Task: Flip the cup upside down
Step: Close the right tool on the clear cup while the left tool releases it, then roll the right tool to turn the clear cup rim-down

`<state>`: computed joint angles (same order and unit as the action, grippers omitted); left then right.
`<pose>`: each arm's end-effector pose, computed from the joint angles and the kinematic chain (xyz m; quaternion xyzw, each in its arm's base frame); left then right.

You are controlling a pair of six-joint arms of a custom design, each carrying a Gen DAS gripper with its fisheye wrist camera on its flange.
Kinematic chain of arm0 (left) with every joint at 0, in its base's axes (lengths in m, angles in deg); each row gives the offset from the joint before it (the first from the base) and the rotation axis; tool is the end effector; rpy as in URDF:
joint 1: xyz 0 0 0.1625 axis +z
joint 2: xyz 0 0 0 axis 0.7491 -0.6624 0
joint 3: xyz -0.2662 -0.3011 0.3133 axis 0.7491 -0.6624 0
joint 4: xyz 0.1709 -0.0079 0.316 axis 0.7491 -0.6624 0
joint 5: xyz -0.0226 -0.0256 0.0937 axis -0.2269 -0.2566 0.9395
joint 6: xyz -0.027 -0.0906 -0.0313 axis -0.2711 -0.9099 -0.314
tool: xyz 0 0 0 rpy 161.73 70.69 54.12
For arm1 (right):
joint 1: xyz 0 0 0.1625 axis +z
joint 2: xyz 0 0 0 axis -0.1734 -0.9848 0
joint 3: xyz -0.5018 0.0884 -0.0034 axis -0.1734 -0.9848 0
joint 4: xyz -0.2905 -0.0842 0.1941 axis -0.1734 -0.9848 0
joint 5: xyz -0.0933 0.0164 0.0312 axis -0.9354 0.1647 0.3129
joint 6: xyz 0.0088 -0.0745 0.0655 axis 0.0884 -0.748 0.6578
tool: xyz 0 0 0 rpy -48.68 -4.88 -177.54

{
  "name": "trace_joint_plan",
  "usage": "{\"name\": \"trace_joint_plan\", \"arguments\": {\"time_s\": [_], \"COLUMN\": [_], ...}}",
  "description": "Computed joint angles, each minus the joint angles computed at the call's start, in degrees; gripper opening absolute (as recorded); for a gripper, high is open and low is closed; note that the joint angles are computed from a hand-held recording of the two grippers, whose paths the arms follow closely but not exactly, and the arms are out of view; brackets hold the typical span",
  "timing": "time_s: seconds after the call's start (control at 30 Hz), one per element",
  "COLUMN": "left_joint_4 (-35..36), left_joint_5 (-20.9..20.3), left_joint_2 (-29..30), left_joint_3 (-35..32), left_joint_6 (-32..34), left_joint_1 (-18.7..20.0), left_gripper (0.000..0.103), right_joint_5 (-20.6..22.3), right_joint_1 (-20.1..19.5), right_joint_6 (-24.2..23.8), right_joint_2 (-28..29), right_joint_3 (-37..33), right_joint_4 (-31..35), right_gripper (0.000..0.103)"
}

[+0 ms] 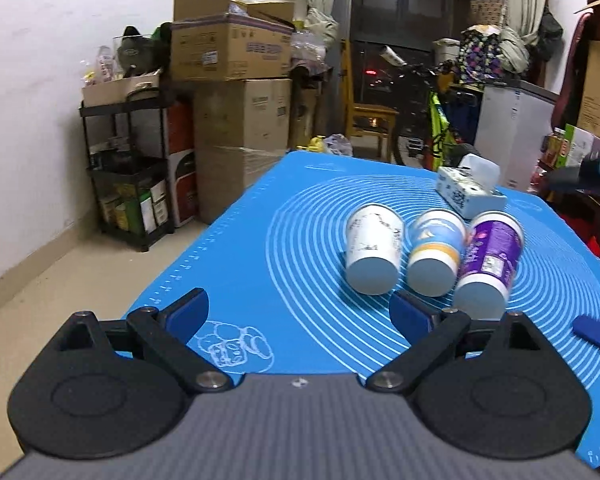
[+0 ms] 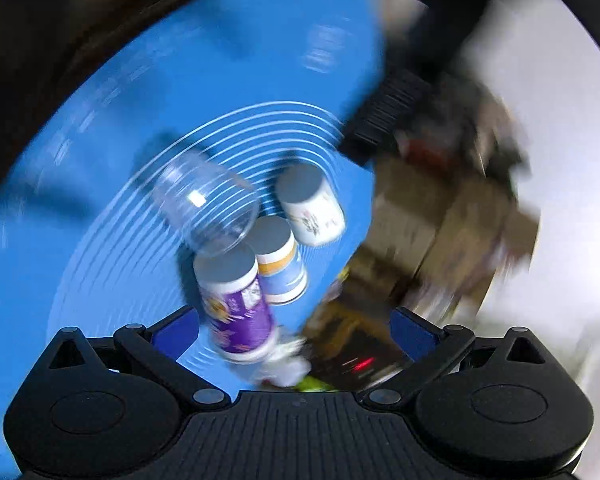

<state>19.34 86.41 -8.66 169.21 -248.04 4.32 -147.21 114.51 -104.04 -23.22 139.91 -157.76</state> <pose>-0.1542 -0.5790 0.1652 0.0311 0.7464 -0.5353 0.3941 0.2710 -0.6067 0.0668 0.8648 0.0216 -0.0207 0.5012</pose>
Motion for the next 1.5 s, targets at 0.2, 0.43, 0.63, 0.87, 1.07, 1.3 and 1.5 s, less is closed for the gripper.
{"name": "trace_joint_plan", "arguments": {"time_s": [0.2,0.43,0.63,0.87,1.07,1.3,1.5], "left_joint_4": [7.0,10.8,15.2,16.8,18.6,10.7,3.7], "left_joint_5": [-3.7,-5.2,-6.4,-6.1,-6.0,-4.7,-3.4], "left_joint_2": [0.7,-0.1,0.9,1.1,1.6,0.3,0.1], "left_joint_3": [-2.3,-2.8,-4.2,-4.6,-5.1,-2.1,-0.3], "left_joint_6": [-6.6,-13.0,-17.3,-18.8,-20.2,-13.6,-5.0], "left_joint_1": [0.8,1.4,1.7,1.8,1.9,1.3,0.7], "left_gripper": [0.096,0.096,0.096,0.096,0.096,0.096,0.096], "right_joint_5": [3.6,1.9,-0.8,-2.4,-3.3,-4.1,-4.1], "right_joint_1": [-2.7,-3.8,-3.7,-4.1,-4.0,-2.8,-1.6], "right_joint_6": [-22.4,-35.1,-37.5,-36.0,-30.7,-15.5,5.1], "right_joint_2": [-1.1,-0.3,1.8,4.3,3.5,3.7,1.9], "right_joint_3": [0.7,0.2,-1.1,-3.1,-3.2,-5.1,-6.6], "right_joint_4": [5.2,9.6,9.8,8.5,10.3,12.0,14.5], "right_gripper": [0.101,0.1,0.093,0.066,0.065,0.065,0.065]}}
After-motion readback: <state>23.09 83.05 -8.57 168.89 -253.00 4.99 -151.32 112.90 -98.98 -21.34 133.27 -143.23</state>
